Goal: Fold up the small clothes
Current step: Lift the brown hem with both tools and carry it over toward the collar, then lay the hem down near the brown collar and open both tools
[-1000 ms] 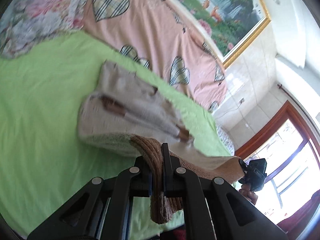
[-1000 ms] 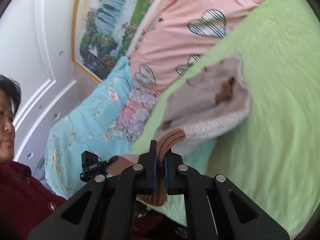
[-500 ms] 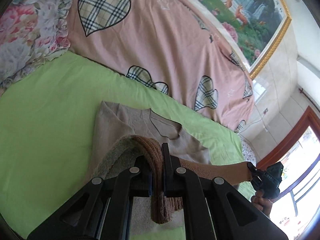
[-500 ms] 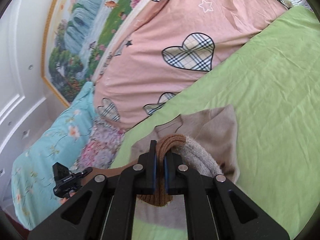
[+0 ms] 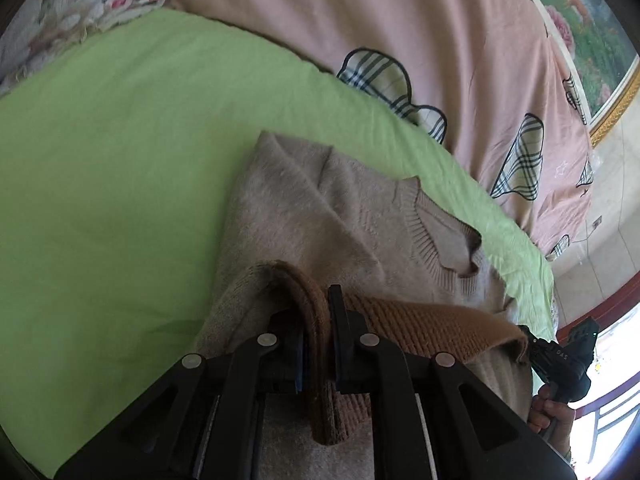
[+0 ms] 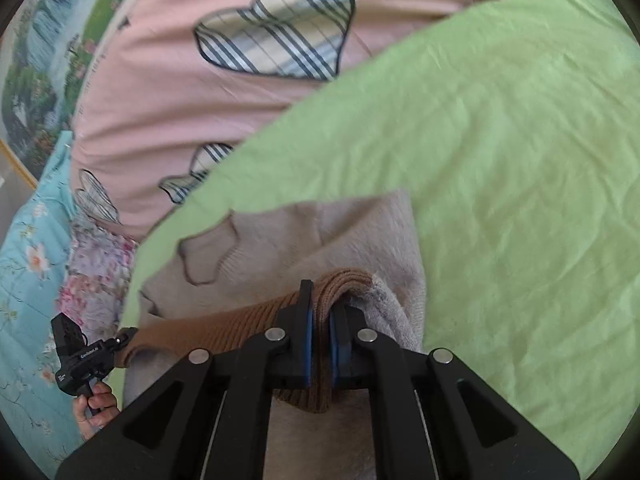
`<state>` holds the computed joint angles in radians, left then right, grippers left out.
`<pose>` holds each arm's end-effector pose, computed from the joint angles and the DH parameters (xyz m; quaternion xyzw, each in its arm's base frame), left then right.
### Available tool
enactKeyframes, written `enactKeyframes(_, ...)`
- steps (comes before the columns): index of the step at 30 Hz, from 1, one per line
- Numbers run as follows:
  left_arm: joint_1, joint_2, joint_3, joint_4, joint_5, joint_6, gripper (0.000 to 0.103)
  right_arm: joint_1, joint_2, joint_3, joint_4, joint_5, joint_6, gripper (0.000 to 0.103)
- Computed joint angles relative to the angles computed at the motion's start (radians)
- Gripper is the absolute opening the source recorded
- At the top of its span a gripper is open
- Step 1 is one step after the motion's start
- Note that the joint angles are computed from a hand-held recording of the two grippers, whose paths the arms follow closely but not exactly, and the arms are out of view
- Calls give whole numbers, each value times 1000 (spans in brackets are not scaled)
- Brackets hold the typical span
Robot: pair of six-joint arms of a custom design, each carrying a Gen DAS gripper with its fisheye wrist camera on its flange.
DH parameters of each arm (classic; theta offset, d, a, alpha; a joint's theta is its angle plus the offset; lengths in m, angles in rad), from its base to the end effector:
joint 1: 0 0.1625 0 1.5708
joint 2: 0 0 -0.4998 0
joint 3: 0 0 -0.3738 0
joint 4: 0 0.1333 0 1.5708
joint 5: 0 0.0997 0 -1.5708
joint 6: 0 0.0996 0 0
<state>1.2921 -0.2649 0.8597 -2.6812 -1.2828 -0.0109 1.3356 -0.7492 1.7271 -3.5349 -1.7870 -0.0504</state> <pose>-0.0993 -0.9345 0.0500 0.0915 0.9533 -0.2697 0.1009 -0.0568 -0.7175 0.2223 -0.1317 -0.8673 0.4523 0.1610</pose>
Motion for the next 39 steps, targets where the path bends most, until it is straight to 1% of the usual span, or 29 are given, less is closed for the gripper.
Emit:
enactKeyframes(1,3,-4,12,-13,-13,-1,11,-3,1,0,7,3,9,11)
enactKeyframes(2,3,-15,33,-21,-23,-7,15,-8,-5,11,1,18,21,12)
enactKeyframes(3,1,-29,59,-31,-26,-16,24,-10,-11,25,-13,29,31,18)
enactKeyframes(4,-2,-51,103,-50,-26,-23,29,-12,-21,45,-36,46,40,31)
enactKeyframes(5,-9,-78,157,-74,-22,-30,35,-10,-32,79,-85,52,47,40)
enactKeyframes(6,-19,-110,225,-107,-25,-34,38,-3,-33,99,-133,46,46,52)
enactKeyframes(7,-24,-135,286,-143,-44,-37,40,4,-36,131,-201,45,29,54)
enactKeyframes(8,-29,-160,347,-175,-80,-38,43,16,-33,158,-259,42,3,54)
enactKeyframes(10,-42,-183,422,-193,-137,-37,48,36,-20,184,-287,62,-34,54)
enactKeyframes(11,-46,-183,434,-185,-160,-36,48,45,-14,187,-246,86,-57,54)
enactKeyframes(12,-52,-178,438,-160,-188,-33,48,55,-6,181,-201,96,-76,54)
enactKeyframes(13,-58,-168,426,-122,-198,-25,48,65,5,169,-152,98,-100,54)
enactKeyframes(14,-70,-151,406,-88,-166,-11,48,80,21,147,-84,94,-138,54)
enactKeyframes(15,-79,-140,395,-88,-126,5,48,91,33,130,-49,77,-165,54)
enactKeyframes(17,-80,-120,359,-100,-68,30,47,116,67,85,-28,-29,-200,54)
enactKeyframes(19,-63,-112,316,-98,-53,1,42,116,83,53,-51,-131,-161,53)
enactKeyframes(20,-47,-112,292,-95,-74,-21,34,106,82,50,-76,-166,-122,53)
enactKeyframes(21,-37,-111,273,-91,-78,-41,29,89,72,60,-107,-167,-73,53)
enactKeyframes(22,-34,-112,260,-94,-41,-63,30,72,60,79,-139,-137,-30,53)
enactKeyframes(23,-34,-114,257,-120,38,-73,30,58,48,102,-178,-111,9,53)
enactKeyframes(24,-35,-113,248,-136,78,-70,30,56,41,116,-199,-110,19,53)
enactKeyframes(26,-21,-128,255,-161,82,-88,30,65,34,147,-243,-128,8,54)
enactKeyframes(27,-18,-135,264,-168,83,-105,30,67,31,162,-256,-124,6,57)
enactKeyframes(29,-12,-158,307,-202,84,-149,33,73,23,202,-290,-97,16,59)
enactKeyframes(30,-14,-174,337,-219,91,-162,39,77,23,219,-307,-81,27,60)
enactKeyframes(32,-21,-204,416,-277,94,-177,46,85,28,262,-352,-46,45,61)
enactKeyframes(34,-29,-239,506,-339,77,-186,46,93,39,291,-379,-22,48,61)
enactKeyframes(36,-33,-292,614,-395,56,-187,49,103,52,318,-401,-11,50,63)
enactKeyframes(39,-47,-334,727,-456,26,-191,52,114,70,341,-409,5,54,64)
